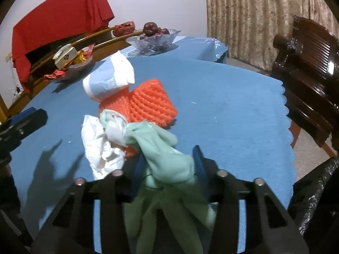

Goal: Collect trash
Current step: 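Grasp the white tissue with the left tool while the right tool holds the glove, then carry tissue and glove over the bin and open both tools to drop them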

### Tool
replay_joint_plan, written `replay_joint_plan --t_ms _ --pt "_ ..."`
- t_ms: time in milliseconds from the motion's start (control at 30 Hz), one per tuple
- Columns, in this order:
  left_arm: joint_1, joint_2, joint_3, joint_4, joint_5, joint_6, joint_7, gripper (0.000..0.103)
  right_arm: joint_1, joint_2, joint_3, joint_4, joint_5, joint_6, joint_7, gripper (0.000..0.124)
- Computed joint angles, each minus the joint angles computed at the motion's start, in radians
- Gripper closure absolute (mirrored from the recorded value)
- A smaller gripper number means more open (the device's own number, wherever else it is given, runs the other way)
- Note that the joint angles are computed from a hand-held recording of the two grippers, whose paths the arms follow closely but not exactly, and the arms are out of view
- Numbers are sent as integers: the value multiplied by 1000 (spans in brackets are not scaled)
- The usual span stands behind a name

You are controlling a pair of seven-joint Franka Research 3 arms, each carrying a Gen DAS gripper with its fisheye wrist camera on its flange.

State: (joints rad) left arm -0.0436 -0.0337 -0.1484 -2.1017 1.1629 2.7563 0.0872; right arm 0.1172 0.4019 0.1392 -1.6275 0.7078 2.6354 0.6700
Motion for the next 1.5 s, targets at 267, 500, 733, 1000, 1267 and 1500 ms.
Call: replay_joint_plan --t_ms 267,500,733,1000,1267,1500 --pt "-7 3 -4 1 4 9 2 18 -28 -66 17 -59 114 -4 -91 105" --pt "-26 26 -11 22 -10 28 21 19 -32 -119 -11 -105 198 12 -84 106" --pt "-62 79 -9 59 -44 44 70 21 -31 -142 -41 -133 200 47 -54 106" --pt "-107 174 12 131 -117 49 159 26 -40 -139 -48 -144 171 67 -41 106" --pt "-130 231 31 149 -287 78 313 64 -47 -134 -47 -145 161 69 -40 106" --pt "-154 221 55 143 -289 102 315 89 -51 -142 -46 -154 169 68 -43 106"
